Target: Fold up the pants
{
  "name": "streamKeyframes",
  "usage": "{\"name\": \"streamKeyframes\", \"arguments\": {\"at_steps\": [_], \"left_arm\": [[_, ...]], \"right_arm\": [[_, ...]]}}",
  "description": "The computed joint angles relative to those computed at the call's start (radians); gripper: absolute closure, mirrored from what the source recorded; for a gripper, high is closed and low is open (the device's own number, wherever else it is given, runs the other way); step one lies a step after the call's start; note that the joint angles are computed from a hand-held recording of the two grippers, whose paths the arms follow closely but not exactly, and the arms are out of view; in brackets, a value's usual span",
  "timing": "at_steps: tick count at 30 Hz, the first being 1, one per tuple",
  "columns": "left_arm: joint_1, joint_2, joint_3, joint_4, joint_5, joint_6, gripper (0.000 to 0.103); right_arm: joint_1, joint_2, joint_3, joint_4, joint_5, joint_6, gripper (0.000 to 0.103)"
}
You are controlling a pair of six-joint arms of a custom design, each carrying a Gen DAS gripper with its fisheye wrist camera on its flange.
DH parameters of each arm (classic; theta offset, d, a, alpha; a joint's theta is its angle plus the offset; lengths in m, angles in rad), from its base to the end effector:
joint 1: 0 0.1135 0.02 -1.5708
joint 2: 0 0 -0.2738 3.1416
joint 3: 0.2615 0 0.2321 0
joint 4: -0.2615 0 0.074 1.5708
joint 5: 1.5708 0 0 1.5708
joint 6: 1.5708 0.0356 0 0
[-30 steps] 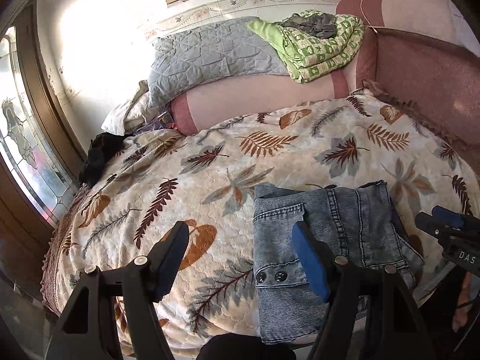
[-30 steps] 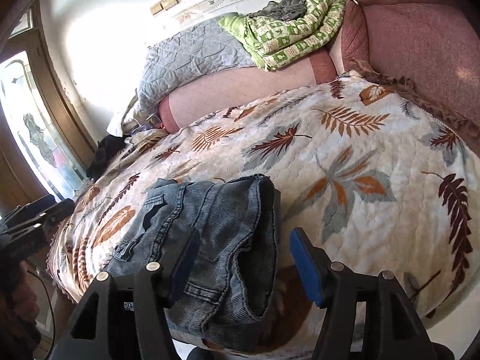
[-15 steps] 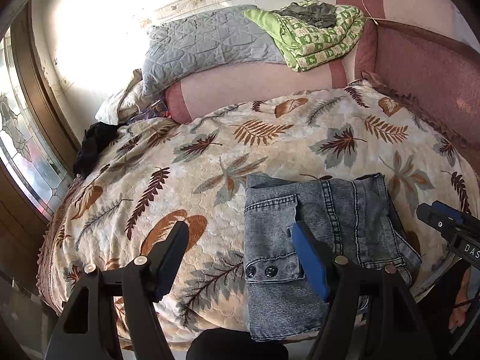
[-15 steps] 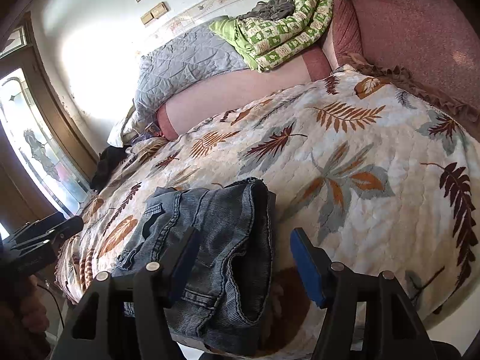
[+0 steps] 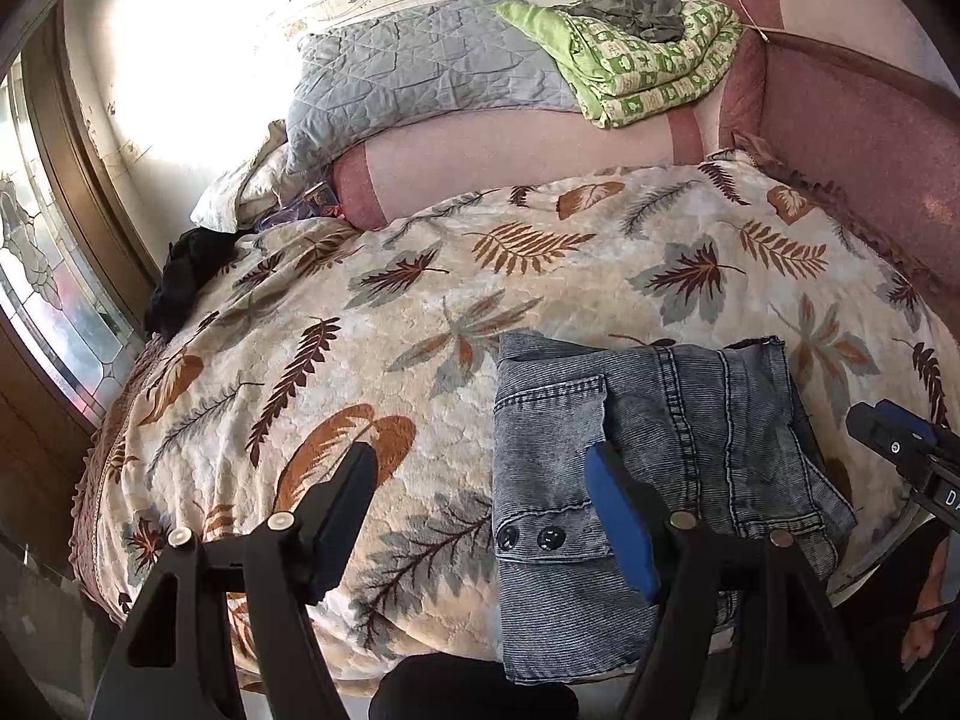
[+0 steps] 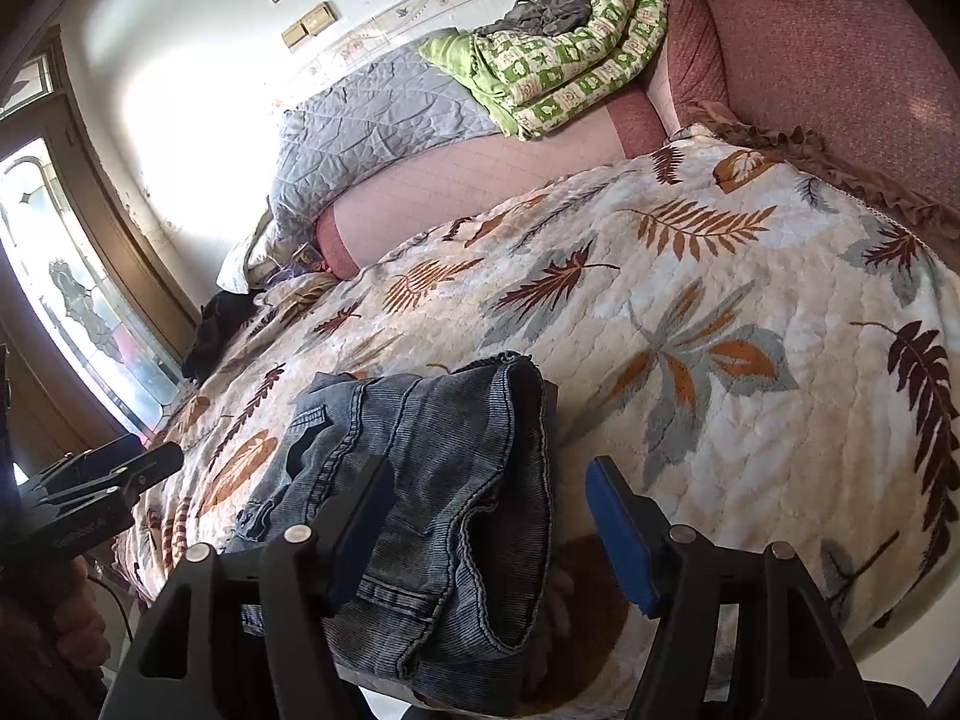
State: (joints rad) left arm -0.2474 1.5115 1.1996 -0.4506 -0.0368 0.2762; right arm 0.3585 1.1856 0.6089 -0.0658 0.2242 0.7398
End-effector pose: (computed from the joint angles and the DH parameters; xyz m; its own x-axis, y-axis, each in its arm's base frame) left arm 0.3056 -0.0758 0.2994 -0.5846 0.4287 -0.6888 0.3933 0.8923 0.2216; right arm 0.2133 0.0715 0.2301 -0.5327 0.5023 -0.6811 0.2487 0.8622 0.4413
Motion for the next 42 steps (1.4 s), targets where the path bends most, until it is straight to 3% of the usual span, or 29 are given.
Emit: {"name": "streamKeyframes", "arguments": {"at_steps": [30,42], "left_arm": [[0.025,0.086,0.031,-0.014,0.005,-0.004,0.030],[0.033,0.115,0.050,-0.026,0.011,-0.002,0.030]], "right_arm": [[-0.003,0.045,0.012,0.020,-0.024,-0.007,0.032],[-0.005,0.081,0.022,0.036,-0.040,-0.003,0.027]]}}
